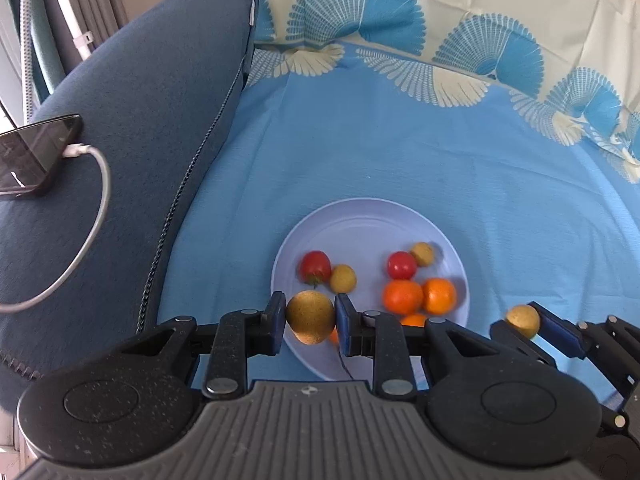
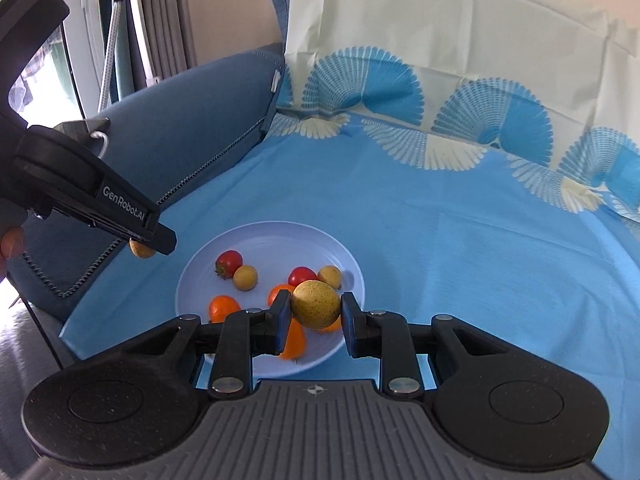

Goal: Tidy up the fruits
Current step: 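Carry both held yellow fruits over the lavender plate, then open both grippers to drop the yellow fruits onto the plate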

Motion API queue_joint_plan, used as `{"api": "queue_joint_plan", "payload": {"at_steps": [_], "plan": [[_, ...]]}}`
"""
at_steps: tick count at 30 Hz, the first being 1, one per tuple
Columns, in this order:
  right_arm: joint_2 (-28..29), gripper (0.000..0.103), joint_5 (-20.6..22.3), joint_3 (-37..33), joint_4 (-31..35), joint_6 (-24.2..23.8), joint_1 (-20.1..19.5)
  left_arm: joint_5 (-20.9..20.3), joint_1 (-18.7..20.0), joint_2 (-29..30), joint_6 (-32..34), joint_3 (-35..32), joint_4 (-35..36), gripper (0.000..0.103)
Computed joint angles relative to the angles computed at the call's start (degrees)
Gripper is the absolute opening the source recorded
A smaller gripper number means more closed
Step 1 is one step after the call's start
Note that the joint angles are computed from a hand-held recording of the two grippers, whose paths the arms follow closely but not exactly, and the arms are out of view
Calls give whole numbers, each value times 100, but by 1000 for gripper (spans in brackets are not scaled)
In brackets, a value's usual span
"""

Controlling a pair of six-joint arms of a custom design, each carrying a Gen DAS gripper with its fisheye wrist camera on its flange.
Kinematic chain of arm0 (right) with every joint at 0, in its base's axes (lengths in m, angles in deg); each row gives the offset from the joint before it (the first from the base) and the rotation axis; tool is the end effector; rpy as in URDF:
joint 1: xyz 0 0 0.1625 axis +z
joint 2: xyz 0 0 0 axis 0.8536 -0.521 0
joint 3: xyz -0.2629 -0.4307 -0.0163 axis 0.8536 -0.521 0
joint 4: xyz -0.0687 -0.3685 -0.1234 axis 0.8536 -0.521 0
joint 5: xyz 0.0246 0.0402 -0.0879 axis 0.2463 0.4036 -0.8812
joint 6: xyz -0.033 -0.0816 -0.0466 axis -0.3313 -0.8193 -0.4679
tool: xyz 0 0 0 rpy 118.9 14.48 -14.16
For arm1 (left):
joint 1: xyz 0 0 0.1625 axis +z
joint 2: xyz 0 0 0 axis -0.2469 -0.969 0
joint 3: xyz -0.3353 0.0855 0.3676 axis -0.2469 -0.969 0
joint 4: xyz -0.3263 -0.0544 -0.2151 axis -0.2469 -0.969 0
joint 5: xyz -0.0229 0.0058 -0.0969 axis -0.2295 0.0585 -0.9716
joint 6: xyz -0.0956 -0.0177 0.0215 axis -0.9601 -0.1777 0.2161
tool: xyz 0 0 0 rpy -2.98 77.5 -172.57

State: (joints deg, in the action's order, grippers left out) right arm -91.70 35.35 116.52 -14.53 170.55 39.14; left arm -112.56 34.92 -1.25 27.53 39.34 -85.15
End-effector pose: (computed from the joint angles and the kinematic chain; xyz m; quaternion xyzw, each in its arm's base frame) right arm 0.1243 -0.2605 0.2750 0.1893 -0.8610 0.3729 0.2893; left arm -0.3924 -0.3630 0.0695 0.1862 0.8848 -0.2141 0.3696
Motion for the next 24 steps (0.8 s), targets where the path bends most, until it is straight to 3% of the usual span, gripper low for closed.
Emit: {"api": "queue_joint_plan", "payload": {"at_steps": [8,18,19,20,21,22,23,24], "plan": [[534,28,-378,-314,-142,-466,-519,64,393,329,524,-179,-404,29],[1089,28,-423,-541,-246,-863,-628,20,728,665,1022,-383,-661,29],[1130,28,-413,-561,-263,-935,-629,-28,749,669,1134,-377,-752,32],[1177,28,-412,-590,-259,-995,-627,-83,769,658,1245,-353,-889,53],[1215,28,-447,-630,-208,-1058,-638,-93,764,644,1291,-310,-1039,86],[1232,31,-512,-659,-170,-1121,-656,-19,725,634,1265,-242,-1199,97],[1244,37,-544,-681,-142,-1174,-652,116,649,621,1236,-120,-1452,103],[1237,51,-579,-688,-124,-1238,-651,222,572,597,1233,-23,-1611,103]]}}
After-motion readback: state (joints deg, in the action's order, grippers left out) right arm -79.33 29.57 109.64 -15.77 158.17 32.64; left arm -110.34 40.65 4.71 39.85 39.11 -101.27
